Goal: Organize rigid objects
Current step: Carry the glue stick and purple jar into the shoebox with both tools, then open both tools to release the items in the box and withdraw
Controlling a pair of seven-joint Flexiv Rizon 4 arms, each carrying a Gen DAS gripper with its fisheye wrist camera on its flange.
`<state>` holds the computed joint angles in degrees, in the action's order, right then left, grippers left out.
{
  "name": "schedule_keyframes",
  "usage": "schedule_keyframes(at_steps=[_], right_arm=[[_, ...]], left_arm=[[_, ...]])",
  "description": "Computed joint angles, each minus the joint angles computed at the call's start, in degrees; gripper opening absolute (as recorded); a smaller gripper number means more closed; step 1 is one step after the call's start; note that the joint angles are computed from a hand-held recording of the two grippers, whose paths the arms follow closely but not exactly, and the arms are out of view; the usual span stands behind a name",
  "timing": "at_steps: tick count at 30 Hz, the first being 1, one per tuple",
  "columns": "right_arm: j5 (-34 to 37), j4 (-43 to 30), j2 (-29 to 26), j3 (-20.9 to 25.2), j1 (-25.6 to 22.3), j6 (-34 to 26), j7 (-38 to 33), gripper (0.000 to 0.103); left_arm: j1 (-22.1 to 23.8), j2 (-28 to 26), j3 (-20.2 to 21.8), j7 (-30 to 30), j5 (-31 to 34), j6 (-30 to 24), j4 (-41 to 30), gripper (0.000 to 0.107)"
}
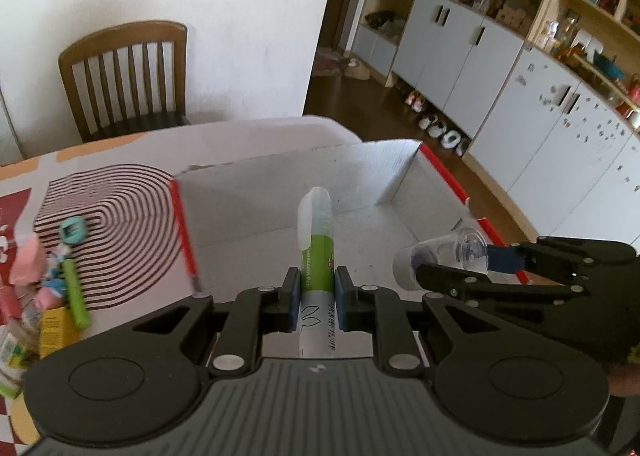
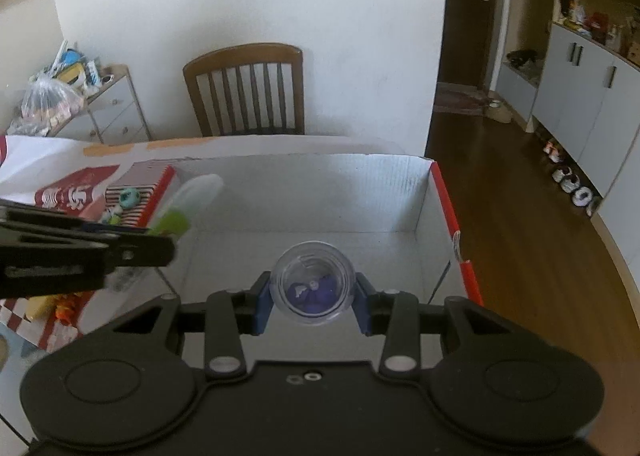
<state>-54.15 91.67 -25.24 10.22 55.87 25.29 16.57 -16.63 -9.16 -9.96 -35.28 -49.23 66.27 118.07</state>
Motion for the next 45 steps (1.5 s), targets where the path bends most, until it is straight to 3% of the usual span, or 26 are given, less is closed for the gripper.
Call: schedule_keyframes(at_steps=[5, 12, 20, 32, 39, 45], right_arm=[[1.7, 2.5, 0.6, 0.6, -2.7, 4.8, -3.0, 0.039], [6.4, 3.1, -0.3, 1.0, -4.7, 8.3, -9.6, 0.039], [9.6, 4.3, -0.2, 0.9, -5.7, 11.3, -13.5, 0.039], [12.2, 5.0, -0.3, 0.9, -6.1, 13.5, -15.5, 0.040], [12.2, 5.4, 0.2, 0.7, -5.9, 13.8, -14.6, 0.044], [11.3, 6.2, 1.2, 0.8, -5.7, 13.5, -13.1, 0.052]], left_arm=[[-0.6, -5.1, 0.2, -9.4, 9.4, -0.2, -4.0, 0.017], [-1.1, -10.9, 1.8, -22.4, 24.0, -4.8, -10.4, 0.017], [-1.4, -14.0, 2.5, -30.0, 33.3, -9.8, -14.7, 0.017], [-1.3, -16.3, 3.0, -35.0, 37.9, -17.8, -19.9, 0.017], [-1.1, -14.6, 2.6, -34.6, 38.1, -14.5, -17.5, 0.017], [0.3, -11.1, 1.2, -30.7, 34.5, -10.8, -13.1, 0.017]])
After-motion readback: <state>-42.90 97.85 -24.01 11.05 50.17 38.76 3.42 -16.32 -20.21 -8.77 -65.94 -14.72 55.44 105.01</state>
